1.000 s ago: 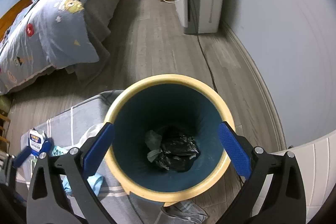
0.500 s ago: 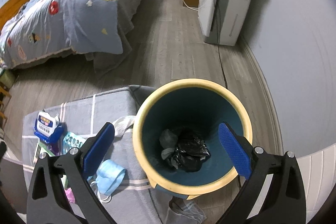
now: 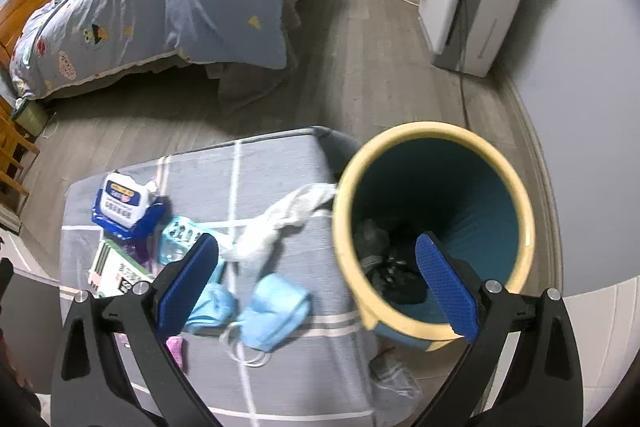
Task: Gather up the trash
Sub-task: 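Withdraw the right tool from the bin back over the cushion, then grasp the COLTALIN medicine box with the right tool and lift it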
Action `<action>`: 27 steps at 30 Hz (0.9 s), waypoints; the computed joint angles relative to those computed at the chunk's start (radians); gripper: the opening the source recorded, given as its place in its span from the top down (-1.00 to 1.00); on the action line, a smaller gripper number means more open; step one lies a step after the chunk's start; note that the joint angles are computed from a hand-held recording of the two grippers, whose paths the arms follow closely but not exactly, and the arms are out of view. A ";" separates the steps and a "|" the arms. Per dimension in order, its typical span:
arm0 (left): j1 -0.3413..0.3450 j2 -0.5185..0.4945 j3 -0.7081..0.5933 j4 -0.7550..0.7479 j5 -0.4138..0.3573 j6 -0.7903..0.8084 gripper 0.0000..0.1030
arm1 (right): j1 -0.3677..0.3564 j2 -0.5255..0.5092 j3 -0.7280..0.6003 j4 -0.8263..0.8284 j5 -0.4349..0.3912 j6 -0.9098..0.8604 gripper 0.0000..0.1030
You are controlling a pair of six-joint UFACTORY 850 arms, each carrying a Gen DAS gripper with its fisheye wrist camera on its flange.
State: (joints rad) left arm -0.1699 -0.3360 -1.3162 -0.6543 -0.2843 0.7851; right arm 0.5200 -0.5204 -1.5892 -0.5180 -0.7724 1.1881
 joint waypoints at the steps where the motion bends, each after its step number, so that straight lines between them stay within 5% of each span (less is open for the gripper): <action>1: 0.002 -0.005 -0.001 0.012 0.002 -0.005 -0.85 | 0.004 -0.014 -0.018 0.014 0.001 -0.013 -0.89; 7: 0.013 -0.021 -0.002 0.104 0.029 -0.022 -0.85 | 0.032 -0.105 -0.123 0.070 -0.019 -0.130 -0.89; 13: 0.056 -0.025 -0.008 -0.074 -0.007 0.152 -0.85 | 0.059 -0.226 -0.257 0.171 -0.028 -0.307 -0.89; 18: 0.074 -0.044 -0.025 -0.046 -0.026 0.137 -0.86 | 0.076 -0.319 -0.372 0.263 -0.053 -0.461 -0.89; 27: 0.118 -0.085 -0.071 -0.076 -0.088 0.144 -0.86 | 0.116 -0.527 -0.669 0.398 -0.179 -0.711 -0.89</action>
State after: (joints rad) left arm -0.0515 -0.4207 -1.3873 -0.7308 -0.3720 0.9291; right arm 0.6359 -1.0475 -2.2579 -0.1205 -0.9515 0.4770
